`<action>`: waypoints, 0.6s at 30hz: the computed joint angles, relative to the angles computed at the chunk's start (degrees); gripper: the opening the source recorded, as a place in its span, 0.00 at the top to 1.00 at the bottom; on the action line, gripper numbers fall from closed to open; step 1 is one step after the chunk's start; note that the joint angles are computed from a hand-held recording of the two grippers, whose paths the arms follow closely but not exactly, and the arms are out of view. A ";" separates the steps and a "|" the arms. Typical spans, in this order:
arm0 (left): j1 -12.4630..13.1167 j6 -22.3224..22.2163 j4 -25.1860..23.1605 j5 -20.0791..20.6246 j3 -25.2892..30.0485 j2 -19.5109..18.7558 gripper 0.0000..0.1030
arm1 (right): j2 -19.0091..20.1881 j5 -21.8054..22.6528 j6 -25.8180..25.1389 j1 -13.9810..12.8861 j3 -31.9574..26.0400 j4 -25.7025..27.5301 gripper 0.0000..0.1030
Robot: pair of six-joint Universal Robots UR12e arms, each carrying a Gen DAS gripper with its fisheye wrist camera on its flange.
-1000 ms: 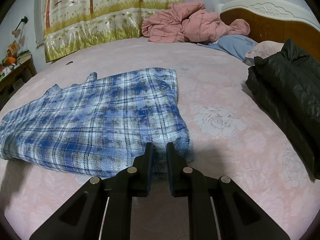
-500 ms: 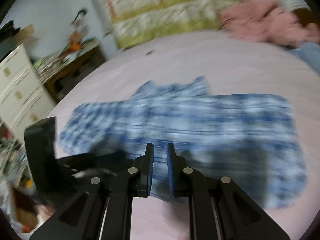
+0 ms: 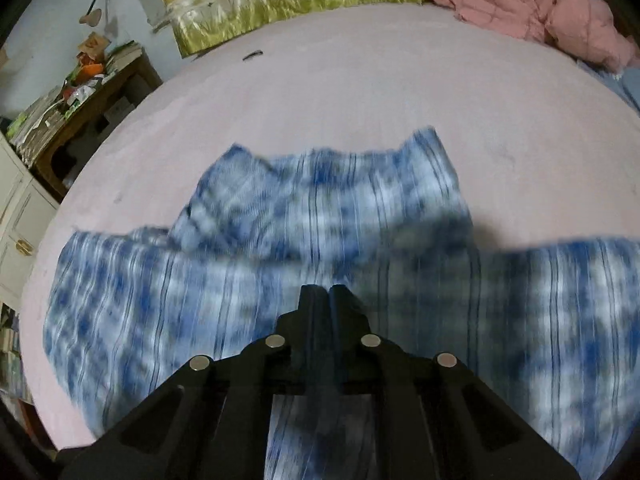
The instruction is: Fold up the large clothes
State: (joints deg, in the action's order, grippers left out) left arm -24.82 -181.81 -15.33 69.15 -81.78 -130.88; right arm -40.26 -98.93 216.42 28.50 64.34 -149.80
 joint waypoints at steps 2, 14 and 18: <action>0.20 -0.27 0.66 -0.81 -0.28 0.06 0.73 | -1.47 -1.75 0.40 0.48 3.00 -4.67 0.90; 0.03 -0.11 3.82 0.69 -1.37 0.65 0.73 | -15.45 -18.25 9.54 7.80 33.68 -38.89 0.07; -0.20 0.31 3.70 1.59 -1.32 0.72 0.74 | -17.82 -18.36 19.56 7.13 37.85 -35.62 0.07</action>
State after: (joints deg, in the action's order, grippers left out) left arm -25.02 -181.50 -11.63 70.73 -83.10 -130.15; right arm -58.08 -117.29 235.98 35.64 102.19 -185.42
